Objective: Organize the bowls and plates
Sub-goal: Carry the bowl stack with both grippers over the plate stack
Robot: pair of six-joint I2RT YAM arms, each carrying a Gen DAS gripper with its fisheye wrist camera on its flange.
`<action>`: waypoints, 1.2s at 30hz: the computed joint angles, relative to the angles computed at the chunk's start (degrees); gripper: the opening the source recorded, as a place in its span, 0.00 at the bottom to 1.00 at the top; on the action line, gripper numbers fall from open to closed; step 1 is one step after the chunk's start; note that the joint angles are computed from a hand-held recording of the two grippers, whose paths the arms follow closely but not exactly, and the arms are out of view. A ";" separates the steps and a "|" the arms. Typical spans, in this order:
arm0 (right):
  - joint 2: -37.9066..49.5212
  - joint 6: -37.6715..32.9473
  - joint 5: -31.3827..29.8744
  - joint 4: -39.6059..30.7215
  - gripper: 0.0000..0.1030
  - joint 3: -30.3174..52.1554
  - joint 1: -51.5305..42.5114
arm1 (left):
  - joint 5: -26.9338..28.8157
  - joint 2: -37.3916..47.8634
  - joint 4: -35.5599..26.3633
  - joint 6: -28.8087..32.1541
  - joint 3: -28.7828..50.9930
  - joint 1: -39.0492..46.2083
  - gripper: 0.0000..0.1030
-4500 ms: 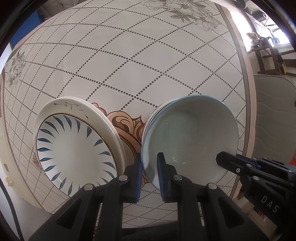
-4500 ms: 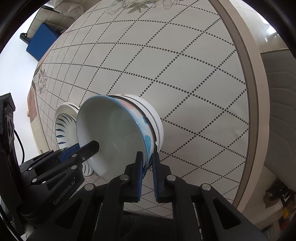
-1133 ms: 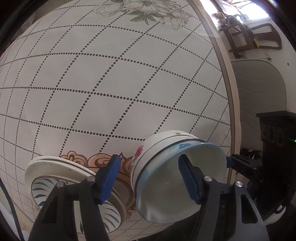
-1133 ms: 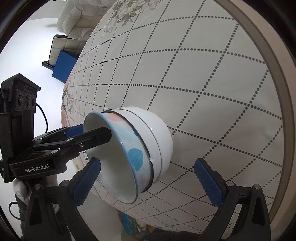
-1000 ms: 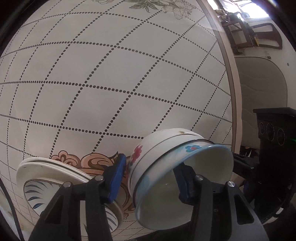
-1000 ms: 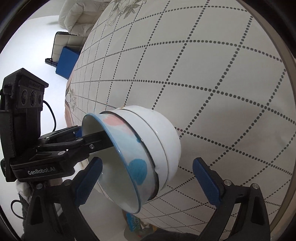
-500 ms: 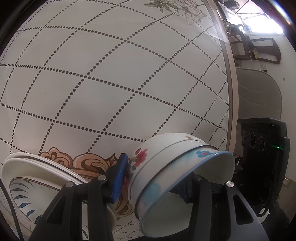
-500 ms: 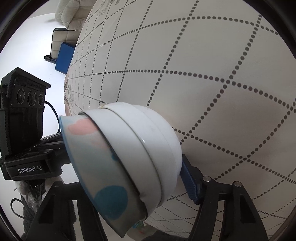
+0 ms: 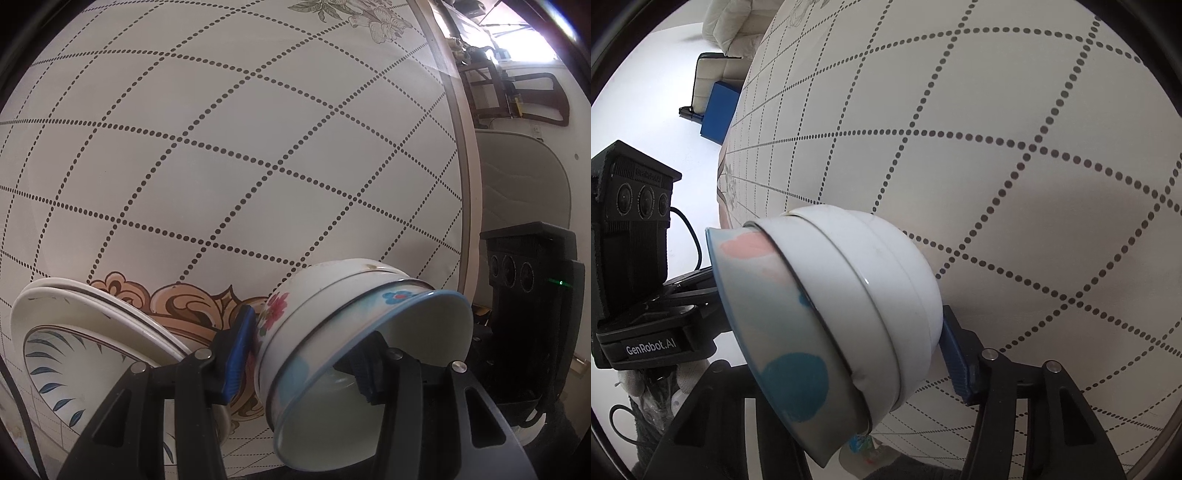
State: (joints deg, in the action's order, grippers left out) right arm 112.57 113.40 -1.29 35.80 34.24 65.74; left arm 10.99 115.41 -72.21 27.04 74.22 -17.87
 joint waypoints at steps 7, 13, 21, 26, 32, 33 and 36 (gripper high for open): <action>-4.13 -1.12 0.53 -3.31 0.56 -0.21 -0.73 | 0.17 -1.67 -2.40 -0.14 1.95 -0.02 0.44; -9.23 -3.04 -0.01 -10.34 0.56 1.60 -1.57 | 0.45 -3.40 -5.70 0.87 4.50 1.45 0.44; -12.17 -6.32 0.73 -24.28 0.56 11.51 -1.87 | -0.38 -4.61 -11.89 6.07 9.91 7.36 0.43; -8.13 -6.28 0.99 -30.63 0.56 21.52 -1.23 | -2.47 -3.51 -14.72 11.28 13.17 12.86 0.43; 1.54 -6.17 0.20 -33.74 0.56 34.76 -0.96 | -5.72 -0.17 -16.25 16.60 17.30 19.76 0.43; 3.59 -6.22 -0.13 -34.02 0.56 37.15 -1.07 | -6.34 0.66 -16.57 17.53 18.28 21.02 0.43; 8.72 -6.37 -1.22 -34.75 0.56 43.18 -1.30 | -7.59 2.95 -16.60 19.38 20.29 23.78 0.44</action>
State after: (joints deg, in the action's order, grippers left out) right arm 121.29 107.02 -2.52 1.05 77.42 64.44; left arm 3.40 118.36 -88.81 46.42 94.51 5.91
